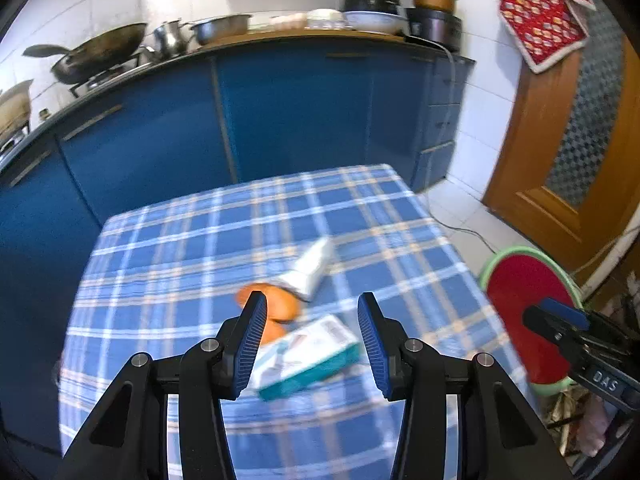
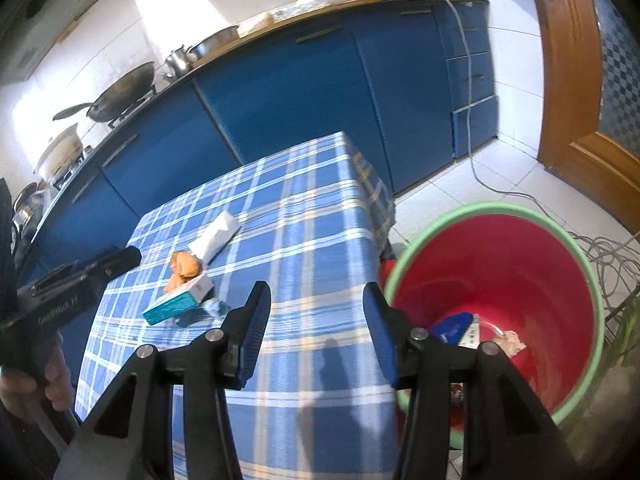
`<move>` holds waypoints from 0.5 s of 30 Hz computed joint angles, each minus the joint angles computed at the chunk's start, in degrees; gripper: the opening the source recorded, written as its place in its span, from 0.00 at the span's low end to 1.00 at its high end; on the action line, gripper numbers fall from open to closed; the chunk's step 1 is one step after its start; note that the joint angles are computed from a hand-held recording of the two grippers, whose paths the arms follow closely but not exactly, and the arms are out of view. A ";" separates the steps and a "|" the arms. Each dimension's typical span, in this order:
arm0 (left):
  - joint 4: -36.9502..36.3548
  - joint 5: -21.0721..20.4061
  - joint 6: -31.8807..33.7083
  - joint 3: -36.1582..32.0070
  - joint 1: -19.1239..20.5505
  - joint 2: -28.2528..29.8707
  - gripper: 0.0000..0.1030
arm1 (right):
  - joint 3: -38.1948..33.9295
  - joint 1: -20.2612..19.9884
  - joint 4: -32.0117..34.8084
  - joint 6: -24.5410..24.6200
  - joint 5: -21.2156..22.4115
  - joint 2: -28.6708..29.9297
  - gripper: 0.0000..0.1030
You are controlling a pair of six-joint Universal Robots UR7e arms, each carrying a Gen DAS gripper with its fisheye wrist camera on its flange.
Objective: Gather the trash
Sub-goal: 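Grasp the orange glove on the table with the left tool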
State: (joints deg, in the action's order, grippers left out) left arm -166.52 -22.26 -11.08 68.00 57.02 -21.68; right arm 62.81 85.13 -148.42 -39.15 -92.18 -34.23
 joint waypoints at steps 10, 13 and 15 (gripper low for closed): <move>0.93 1.43 -1.53 2.84 2.80 -3.57 0.47 | -0.95 2.99 0.76 -0.08 -1.36 2.97 0.57; 0.88 -0.45 -2.00 3.04 3.83 -3.87 0.47 | -1.55 3.69 0.95 0.02 -1.89 4.13 0.59; 1.04 -1.90 -2.14 2.56 4.62 -3.69 0.47 | -1.98 3.98 1.22 0.13 -2.34 4.83 0.59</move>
State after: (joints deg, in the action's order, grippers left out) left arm -165.48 -24.16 -13.21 70.56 61.63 -25.37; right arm 60.83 89.10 -147.20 -39.02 -94.53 -29.41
